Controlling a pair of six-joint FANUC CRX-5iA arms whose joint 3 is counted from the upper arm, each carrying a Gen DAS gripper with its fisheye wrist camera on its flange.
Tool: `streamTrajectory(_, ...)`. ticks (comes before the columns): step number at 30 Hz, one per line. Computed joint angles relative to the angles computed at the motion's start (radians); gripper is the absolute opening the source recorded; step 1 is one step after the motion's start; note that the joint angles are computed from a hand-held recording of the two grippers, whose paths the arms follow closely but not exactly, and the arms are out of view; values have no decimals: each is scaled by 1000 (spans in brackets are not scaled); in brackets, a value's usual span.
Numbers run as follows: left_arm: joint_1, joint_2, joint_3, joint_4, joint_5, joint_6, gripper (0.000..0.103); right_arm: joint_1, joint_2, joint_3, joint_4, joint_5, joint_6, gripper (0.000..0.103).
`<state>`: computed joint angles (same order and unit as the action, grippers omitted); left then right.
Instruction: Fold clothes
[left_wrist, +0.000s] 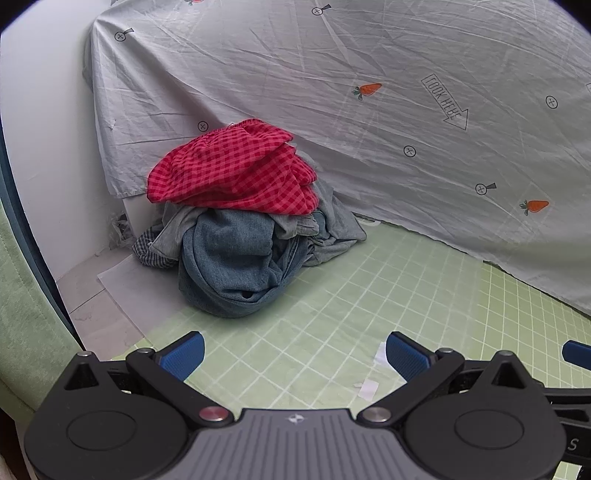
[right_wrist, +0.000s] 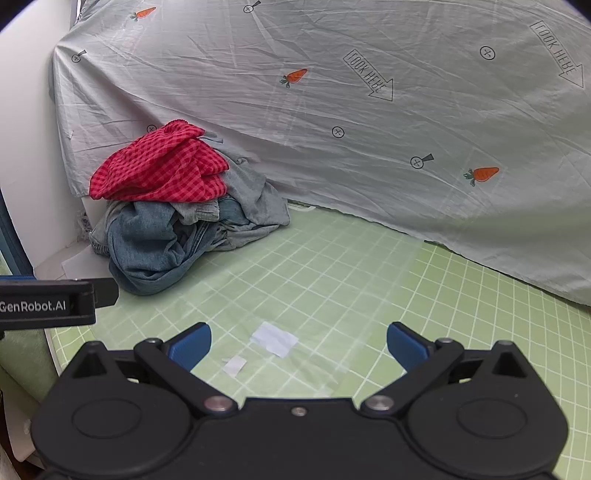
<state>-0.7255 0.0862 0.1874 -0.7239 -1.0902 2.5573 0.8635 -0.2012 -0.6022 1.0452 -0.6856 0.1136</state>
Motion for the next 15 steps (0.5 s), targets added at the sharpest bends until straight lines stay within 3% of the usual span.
streamTrajectory(15,17,-7,-19,14,29,-20,103,-9,7,5,-5,0,-3,102)
